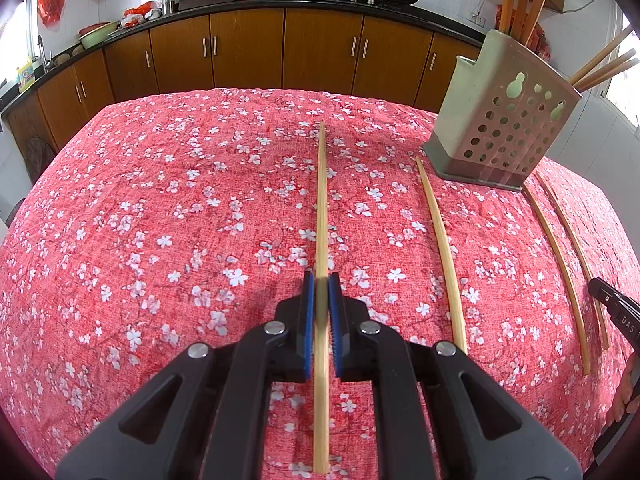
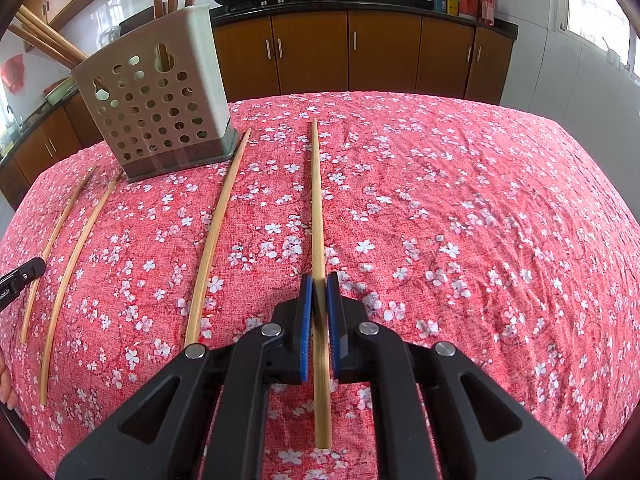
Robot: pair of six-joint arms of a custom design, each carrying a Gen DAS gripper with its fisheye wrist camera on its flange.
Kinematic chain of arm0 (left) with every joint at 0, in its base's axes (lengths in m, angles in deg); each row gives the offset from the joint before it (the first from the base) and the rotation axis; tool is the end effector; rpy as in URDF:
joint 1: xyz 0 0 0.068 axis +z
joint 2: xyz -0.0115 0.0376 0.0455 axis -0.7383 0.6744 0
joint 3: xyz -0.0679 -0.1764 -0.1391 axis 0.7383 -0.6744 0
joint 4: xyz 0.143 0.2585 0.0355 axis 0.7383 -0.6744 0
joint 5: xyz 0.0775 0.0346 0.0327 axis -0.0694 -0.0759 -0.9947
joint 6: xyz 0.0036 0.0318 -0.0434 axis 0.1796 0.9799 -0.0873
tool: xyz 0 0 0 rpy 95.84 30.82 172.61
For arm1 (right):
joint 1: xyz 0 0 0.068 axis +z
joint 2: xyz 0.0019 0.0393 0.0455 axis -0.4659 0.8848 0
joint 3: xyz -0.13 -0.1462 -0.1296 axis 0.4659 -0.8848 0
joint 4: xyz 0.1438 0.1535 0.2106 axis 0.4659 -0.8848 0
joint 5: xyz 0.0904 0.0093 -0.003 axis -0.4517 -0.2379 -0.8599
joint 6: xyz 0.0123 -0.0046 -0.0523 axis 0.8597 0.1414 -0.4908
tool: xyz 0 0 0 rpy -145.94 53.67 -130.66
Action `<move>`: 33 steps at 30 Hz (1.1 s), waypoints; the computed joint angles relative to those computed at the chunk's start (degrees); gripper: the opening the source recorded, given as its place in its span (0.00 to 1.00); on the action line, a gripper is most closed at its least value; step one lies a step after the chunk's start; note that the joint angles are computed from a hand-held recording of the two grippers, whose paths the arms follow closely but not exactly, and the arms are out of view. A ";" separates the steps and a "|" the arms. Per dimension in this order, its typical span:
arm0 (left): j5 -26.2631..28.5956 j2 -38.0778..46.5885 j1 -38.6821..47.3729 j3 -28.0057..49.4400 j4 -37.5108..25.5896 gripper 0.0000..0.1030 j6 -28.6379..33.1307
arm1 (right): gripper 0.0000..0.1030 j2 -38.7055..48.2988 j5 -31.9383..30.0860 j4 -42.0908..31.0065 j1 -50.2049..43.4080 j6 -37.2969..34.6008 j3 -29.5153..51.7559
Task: Organize utensils
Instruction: 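Hold the grasped chopsticks on the cloth with both tools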
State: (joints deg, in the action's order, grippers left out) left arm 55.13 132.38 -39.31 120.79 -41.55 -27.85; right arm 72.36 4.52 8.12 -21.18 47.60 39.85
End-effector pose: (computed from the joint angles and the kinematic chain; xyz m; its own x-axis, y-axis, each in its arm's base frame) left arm 0.3775 0.0406 0.2228 -0.7165 0.3327 -0.6131 0.4599 0.8862 -0.0566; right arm 0.1834 0.0087 0.2315 -0.6194 0.4626 -0.6343 0.5370 0.8390 0.0874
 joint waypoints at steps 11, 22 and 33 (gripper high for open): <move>-0.68 -2.52 -0.37 -2.42 0.20 0.16 1.98 | 0.08 -4.33 -1.79 -1.53 -0.73 -0.16 -1.80; -0.76 -3.46 -0.56 -3.14 -0.16 0.17 2.48 | 0.08 -5.15 -0.90 -2.98 0.50 0.43 -1.72; -0.53 -4.42 -0.11 -4.21 -0.26 0.17 3.01 | 0.08 -6.47 -0.74 -4.23 0.67 0.42 -1.91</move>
State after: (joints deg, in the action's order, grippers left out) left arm 54.60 127.95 -39.41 116.58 -41.81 -24.84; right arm 65.89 3.78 3.89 -20.51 48.02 37.94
